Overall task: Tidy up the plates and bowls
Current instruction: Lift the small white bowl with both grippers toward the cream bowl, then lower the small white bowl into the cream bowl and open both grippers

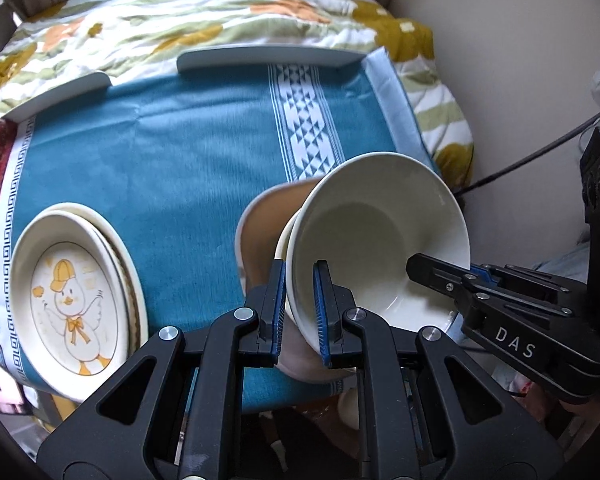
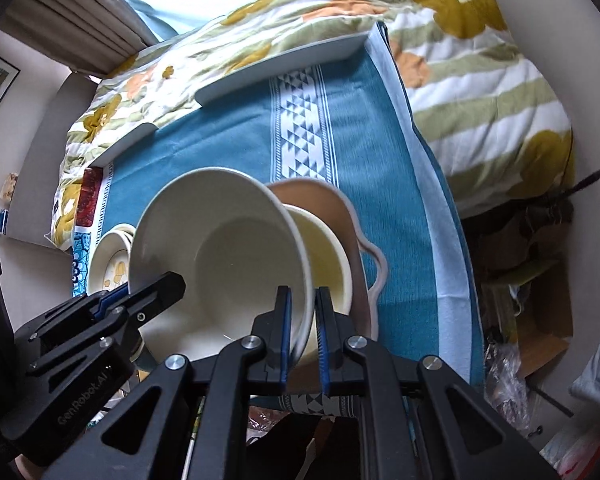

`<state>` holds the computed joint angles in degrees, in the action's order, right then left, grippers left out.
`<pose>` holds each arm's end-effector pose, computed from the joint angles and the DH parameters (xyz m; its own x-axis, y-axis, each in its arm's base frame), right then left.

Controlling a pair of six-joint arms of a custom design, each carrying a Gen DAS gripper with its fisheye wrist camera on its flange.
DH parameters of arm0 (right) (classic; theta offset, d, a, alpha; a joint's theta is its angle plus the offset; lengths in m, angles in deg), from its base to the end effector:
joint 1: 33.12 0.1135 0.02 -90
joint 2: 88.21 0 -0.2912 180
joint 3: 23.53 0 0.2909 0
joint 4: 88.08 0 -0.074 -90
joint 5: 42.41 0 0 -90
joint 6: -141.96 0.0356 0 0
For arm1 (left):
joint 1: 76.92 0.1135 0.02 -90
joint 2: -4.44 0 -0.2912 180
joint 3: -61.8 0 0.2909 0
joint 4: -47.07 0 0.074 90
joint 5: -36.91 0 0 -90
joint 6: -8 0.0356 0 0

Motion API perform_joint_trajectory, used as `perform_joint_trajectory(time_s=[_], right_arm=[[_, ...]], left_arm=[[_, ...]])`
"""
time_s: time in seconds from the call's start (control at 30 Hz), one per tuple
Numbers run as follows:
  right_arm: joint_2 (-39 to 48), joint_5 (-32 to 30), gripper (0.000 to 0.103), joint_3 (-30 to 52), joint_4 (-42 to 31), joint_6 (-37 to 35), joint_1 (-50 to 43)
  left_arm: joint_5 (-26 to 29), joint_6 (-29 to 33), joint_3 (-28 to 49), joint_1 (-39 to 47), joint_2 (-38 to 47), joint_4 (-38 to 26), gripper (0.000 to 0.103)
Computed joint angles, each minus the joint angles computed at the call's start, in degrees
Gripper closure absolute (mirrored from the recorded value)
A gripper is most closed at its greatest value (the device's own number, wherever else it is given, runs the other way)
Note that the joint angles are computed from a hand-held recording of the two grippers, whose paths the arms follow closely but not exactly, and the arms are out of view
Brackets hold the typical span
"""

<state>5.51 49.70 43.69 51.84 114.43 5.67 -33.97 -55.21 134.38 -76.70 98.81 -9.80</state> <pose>0.2680 0.2137 0.1737 -0.8756 0.4331 -0.2137 0.3502 0.8740 0.3368 0.3335 -0.0104 0.1903 -0.8478 0.4226 -0.3203 0.4962 0.8453 -0.1981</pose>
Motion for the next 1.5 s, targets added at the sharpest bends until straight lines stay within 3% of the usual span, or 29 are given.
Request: perform_joint_trajectory(time_s=[0.67,1.0,1.13,1.5], right_arm=[[3.0,-2.0,0.090,0.9,-0.9,2.5,-0.1],[1.3,-6.1,0.086,-0.8,1.0,6.4,-1.8],[-0.8,-8.1,0.078,-2.6,2.8,8.7,-2.8],[-2.9,-6.1,0.075,-2.3,0.1,9.3,-1.4]], left_arm=[[-5.0,1.6,1.1,-2.6,5.1,2.8,0.091],[-4.9,2.7,1.9,-2.5,5.8,2.8,0.091],[-4.7,3.0,2.2,-2.4,5.6,2.5,0.091],[-3.7,4.5,1.9,-2.2,3.9,0.8,0.091]])
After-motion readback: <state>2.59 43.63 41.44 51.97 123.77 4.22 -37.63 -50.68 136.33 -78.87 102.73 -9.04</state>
